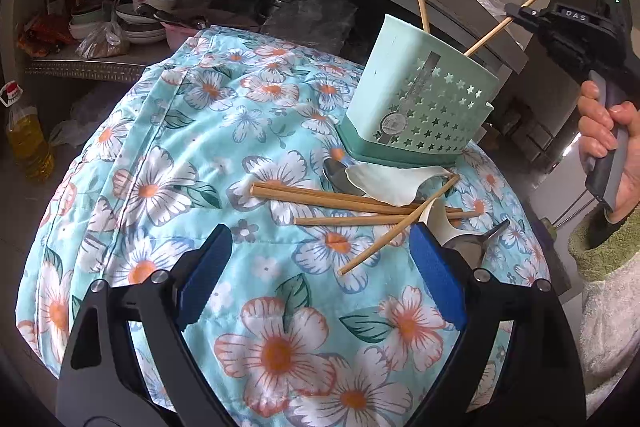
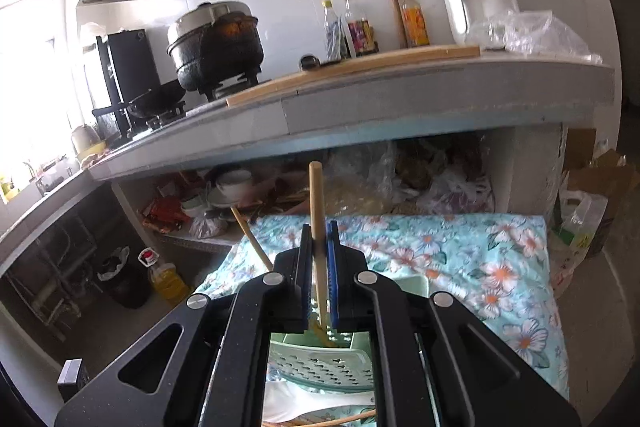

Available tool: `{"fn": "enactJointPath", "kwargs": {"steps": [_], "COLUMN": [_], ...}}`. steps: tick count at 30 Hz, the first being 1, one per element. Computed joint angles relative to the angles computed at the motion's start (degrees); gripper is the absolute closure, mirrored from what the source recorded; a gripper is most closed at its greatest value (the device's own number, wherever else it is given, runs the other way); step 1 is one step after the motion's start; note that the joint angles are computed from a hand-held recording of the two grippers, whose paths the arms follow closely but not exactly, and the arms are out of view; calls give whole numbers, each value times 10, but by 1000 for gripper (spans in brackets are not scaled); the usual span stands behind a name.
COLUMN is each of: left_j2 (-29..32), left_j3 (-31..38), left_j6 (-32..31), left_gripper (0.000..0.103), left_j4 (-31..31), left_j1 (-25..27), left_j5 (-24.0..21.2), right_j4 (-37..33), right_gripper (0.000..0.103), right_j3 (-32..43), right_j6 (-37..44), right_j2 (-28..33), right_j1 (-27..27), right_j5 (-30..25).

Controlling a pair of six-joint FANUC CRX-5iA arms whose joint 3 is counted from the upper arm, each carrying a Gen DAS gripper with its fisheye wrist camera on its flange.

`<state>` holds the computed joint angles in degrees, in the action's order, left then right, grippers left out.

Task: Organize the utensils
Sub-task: 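Lower the chopstick into the green holder and open the right gripper, then grasp the beige wooden spoon by its bowl with the left gripper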

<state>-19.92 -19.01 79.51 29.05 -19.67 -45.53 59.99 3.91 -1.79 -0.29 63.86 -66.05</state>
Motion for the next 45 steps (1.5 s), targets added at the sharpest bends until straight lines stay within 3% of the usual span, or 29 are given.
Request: {"fn": "enactJointPath", "kwargs": {"steps": [3,5,7,10,17,21,26,30,36,40,45], "left_j2": [2,4,7,10,15,27,61,85,90,87,80], "left_j3": [-3,-2,0,4,21,34,77,116,120,108,87], "left_j6": [-5,-5,-1,3,1,0,38,86,59,44,13], "left_gripper": [17,17,17,17,17,17,17,14,8,8,8], "left_j4": [5,5,4,0,-13,-22,-84,-158,-156,-119,-72], "left_j1": [-4,-7,-10,-15,-37,-51,-75,-99,-101,-85,-66], "left_j5": [5,7,7,7,-4,-28,-82,-120,-133,-130,-123], "right_j4": [-38,-38,-9,28,107,106,-26,-148,-236,-241,-238], "right_gripper": [92,76,48,39,32,22,19,19,16,6,6], "right_j3": [10,16,12,15,-28,-67,-105,-110,-110,-101,-82], "right_j6": [11,13,11,21,-27,-49,-107,-125,-143,-139,-146], "right_j2": [2,4,4,8,-26,-45,-63,-50,-26,-7,21], "right_j1": [-6,-3,4,17,66,120,180,193,195,191,192], "right_j5": [-18,-43,-64,-105,-175,-229,-241,-216,-211,-220,-248]}}
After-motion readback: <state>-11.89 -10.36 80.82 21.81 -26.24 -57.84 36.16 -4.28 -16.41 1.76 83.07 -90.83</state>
